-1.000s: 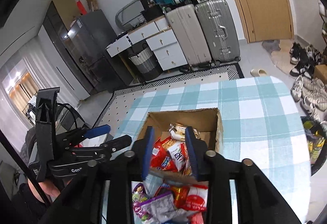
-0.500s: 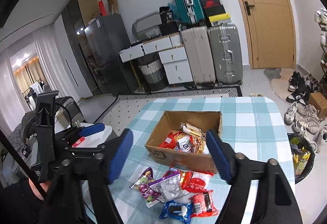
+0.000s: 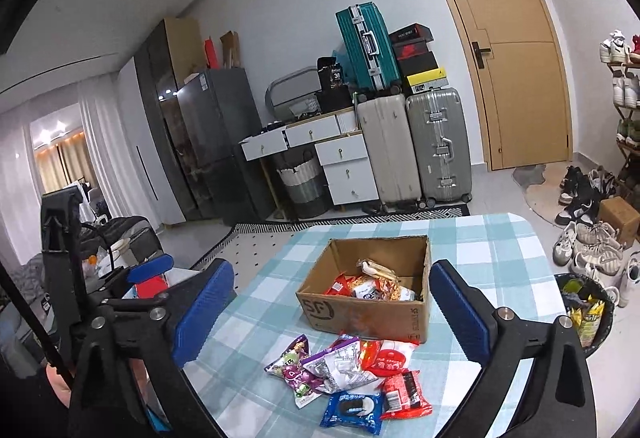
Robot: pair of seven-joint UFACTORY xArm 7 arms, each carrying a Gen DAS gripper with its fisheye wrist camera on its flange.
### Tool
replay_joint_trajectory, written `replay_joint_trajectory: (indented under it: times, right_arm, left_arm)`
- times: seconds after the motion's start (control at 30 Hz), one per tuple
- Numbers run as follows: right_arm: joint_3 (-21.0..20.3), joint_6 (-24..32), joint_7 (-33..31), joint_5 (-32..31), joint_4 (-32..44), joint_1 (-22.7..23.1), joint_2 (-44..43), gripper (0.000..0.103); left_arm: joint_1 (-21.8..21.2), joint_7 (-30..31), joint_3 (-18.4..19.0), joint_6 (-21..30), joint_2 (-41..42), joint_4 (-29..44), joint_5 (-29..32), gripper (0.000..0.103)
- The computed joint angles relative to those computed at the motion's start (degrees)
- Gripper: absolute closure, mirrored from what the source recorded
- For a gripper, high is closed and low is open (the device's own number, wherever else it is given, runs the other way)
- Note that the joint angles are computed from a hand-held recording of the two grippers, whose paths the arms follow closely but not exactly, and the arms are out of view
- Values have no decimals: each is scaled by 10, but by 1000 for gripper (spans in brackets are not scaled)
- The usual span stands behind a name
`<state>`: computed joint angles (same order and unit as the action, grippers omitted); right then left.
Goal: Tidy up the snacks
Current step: 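Move both open grippers back toward the remaining snack pile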
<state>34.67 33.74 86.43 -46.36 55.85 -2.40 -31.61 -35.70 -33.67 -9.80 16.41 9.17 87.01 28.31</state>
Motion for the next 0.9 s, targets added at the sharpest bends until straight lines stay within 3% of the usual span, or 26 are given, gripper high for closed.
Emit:
replay_joint_trajectory:
  times: [0.13,0.4,0.57,0.67,0.8,0.9]
  right_arm:
    - [10,-12,25,-22,-28,-9,-15,0]
    - [20,-51,89,-27,-98,-29,-29,0]
    - [35,-73,132,-46,-121,-47,-8,0]
    - [48,-71,166,-76,-122,-59,13,0]
    - [57,-86,236,-140,-135,-64,33,0]
    - [36,-72,217,-142,-130,-37,65,0]
  left_arm:
    - [0,-39,16,-23,5,-18,18,1]
    - [-31,-185,72,-49,30,-33,217,1]
    - [-33,-212,81,-82,68,-27,229,1]
    - [-54,-245,113,-96,94,-19,246,1]
    - [-52,-205,116,-111,130,-14,214,1]
    - [-42,-140,105,-127,154,-11,181,1]
